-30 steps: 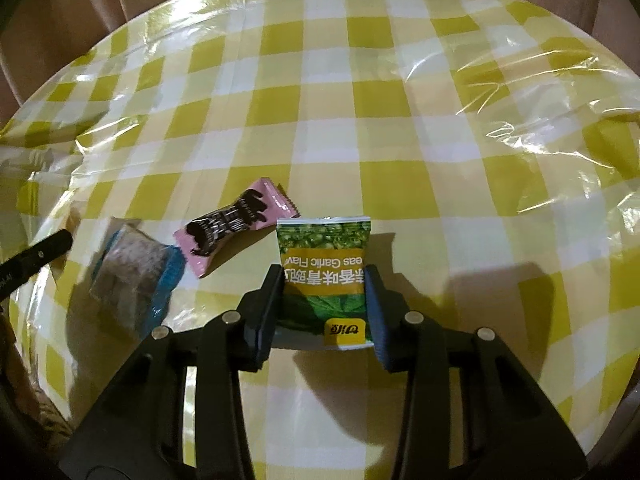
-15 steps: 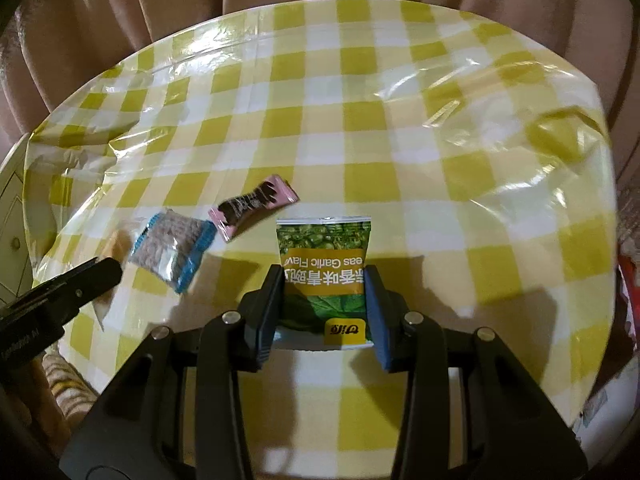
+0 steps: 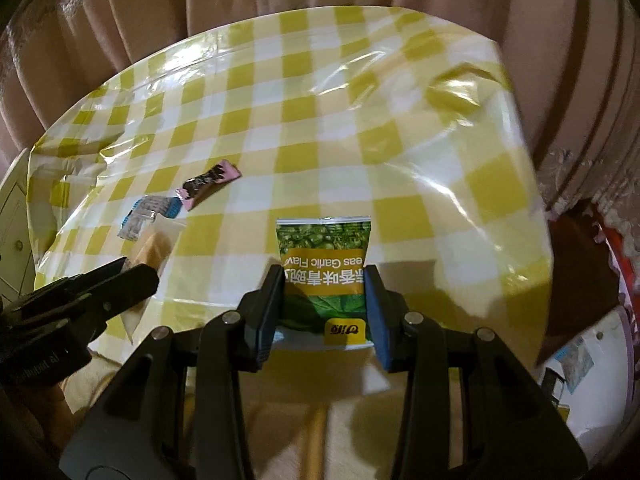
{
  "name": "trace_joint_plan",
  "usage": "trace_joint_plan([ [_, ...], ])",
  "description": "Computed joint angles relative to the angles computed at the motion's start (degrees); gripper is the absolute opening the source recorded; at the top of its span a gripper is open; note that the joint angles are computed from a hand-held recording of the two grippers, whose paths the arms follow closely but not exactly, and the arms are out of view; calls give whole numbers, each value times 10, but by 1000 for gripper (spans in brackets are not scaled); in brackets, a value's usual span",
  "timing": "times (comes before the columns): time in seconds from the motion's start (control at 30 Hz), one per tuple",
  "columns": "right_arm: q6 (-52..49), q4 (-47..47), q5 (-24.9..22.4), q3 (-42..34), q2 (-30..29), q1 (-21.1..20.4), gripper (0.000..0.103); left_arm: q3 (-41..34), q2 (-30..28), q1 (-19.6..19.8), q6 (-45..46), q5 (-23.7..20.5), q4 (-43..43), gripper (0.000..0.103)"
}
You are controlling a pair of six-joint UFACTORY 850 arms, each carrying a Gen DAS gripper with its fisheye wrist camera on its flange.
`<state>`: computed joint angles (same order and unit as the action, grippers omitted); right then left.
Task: Organize snacks
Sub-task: 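Carry the green packet and cookie packet over to the white box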
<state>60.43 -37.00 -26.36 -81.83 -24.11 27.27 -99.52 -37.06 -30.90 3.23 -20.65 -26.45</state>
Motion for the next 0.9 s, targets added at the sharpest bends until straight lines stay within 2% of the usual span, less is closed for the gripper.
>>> trace_joint_plan([
  [0.33,57,-42,1,129,100,-26,44,-33,-15,-48,40,-34,-14,41],
  [0.53,83,-57,-16,209,167,-56,44,-70,-38,-75,66,-67,-28,41],
  [0.9,102,-58,-57,305,251,-118,44,-154,-91,-125,122,-144,-53,41],
])
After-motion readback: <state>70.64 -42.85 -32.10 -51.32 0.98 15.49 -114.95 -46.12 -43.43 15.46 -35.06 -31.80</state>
